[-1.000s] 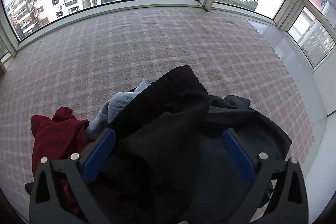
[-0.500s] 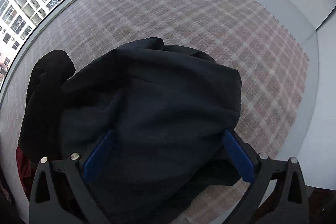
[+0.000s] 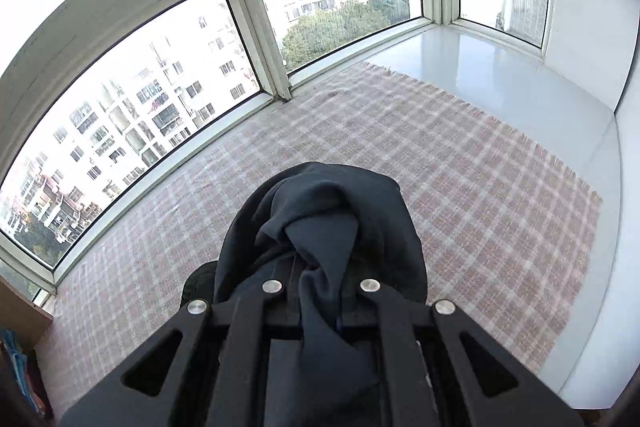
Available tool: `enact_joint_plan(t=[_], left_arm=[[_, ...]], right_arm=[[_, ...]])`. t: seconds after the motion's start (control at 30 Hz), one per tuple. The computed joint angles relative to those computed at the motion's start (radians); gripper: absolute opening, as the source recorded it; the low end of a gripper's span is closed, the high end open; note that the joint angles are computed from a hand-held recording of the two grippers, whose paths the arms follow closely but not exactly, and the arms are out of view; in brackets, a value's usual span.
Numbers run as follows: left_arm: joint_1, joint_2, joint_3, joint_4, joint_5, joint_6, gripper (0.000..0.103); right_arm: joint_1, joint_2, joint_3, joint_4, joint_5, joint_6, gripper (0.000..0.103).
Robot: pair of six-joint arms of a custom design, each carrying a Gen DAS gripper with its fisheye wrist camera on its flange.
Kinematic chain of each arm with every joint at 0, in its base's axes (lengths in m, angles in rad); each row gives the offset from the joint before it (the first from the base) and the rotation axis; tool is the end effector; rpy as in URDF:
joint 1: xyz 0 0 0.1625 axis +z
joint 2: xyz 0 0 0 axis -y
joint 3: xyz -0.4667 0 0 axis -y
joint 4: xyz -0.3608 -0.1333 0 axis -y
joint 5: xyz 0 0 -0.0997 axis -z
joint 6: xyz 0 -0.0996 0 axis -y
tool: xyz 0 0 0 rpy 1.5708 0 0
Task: Fold clothes
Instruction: 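Carry the dark grey trousers with the right gripper and drop them open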
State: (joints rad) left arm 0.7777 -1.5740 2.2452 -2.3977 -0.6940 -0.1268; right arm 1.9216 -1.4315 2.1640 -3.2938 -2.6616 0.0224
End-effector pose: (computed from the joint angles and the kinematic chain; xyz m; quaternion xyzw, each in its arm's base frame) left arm -0.1302 -0.4228 0.3573 0.2640 0.8639 -0.2510 0.3480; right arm 0.1887 -0.3848 0.4416 -0.1203 -0.7824 0.4839 0.3731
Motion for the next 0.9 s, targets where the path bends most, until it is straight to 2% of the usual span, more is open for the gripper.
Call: enact_joint_plan(t=[0.07,0.1,0.17,0.2,0.3,0.37,0.43,0.5,0.53,0.57,0.67,0.7,0.77,0.8,0.83,0.9], left_arm=[[-0.003,-0.01,0.002,-0.008,-0.001,0.004,0.102],[-0.005,-0.017,0.004,-0.013,-0.001,0.006,0.102],[-0.01,-0.032,0.009,-0.021,-0.003,0.009,0.102],[-0.013,-0.04,0.011,-0.025,-0.004,0.01,0.102],[-0.025,-0.084,0.021,-0.038,0.006,0.012,0.102],[-0.032,-0.128,0.025,-0.034,0.018,0.008,0.102],[-0.037,-0.182,0.025,-0.013,0.036,0.004,0.102],[-0.042,-0.234,0.021,0.009,0.054,0.0,0.102],[-0.045,-0.264,0.018,0.028,0.07,-0.002,0.102],[-0.047,-0.295,0.014,0.052,0.092,-0.007,0.102],[-0.049,-0.385,-0.003,0.13,0.169,-0.022,0.102],[-0.048,-0.416,-0.009,0.162,0.203,-0.031,0.102],[-0.03,-0.471,-0.029,0.231,0.247,-0.052,0.102],[-0.016,-0.496,-0.04,0.274,0.263,-0.067,0.102],[0.0,-0.52,-0.052,0.32,0.276,-0.083,0.102],[0.033,-0.555,-0.071,0.406,0.301,-0.112,0.102]], right_arm=[[0.132,0.084,-0.159,-0.141,-0.119,-0.209,0.007],[0.198,0.126,-0.252,-0.186,-0.155,-0.314,0.007],[0.304,0.217,-0.423,-0.279,-0.175,-0.524,0.007],[0.348,0.259,-0.489,-0.295,-0.17,-0.593,0.007],[0.466,0.362,-0.689,-0.168,-0.142,-0.639,0.007],[0.524,0.411,-0.735,-0.02,-0.108,-0.555,0.007],[0.563,0.434,-0.737,0.167,-0.044,-0.399,0.007],[0.593,0.459,-0.751,0.37,0.053,-0.237,0.007],[0.599,0.47,-0.76,0.475,0.132,-0.151,0.007],[0.607,0.494,-0.773,0.55,0.201,-0.099,0.007],[0.611,0.604,-0.847,0.721,0.418,-0.015,0.008],[0.602,0.645,-0.878,0.773,0.506,0.01,0.013],[0.583,0.727,-0.933,0.929,0.6,0.057,0.021],[0.575,0.775,-0.973,1.011,0.637,0.075,0.021],[0.57,0.808,-0.981,1.057,0.632,0.064,0.021],[0.559,0.817,-0.901,1.035,0.57,0.037,0.021]])
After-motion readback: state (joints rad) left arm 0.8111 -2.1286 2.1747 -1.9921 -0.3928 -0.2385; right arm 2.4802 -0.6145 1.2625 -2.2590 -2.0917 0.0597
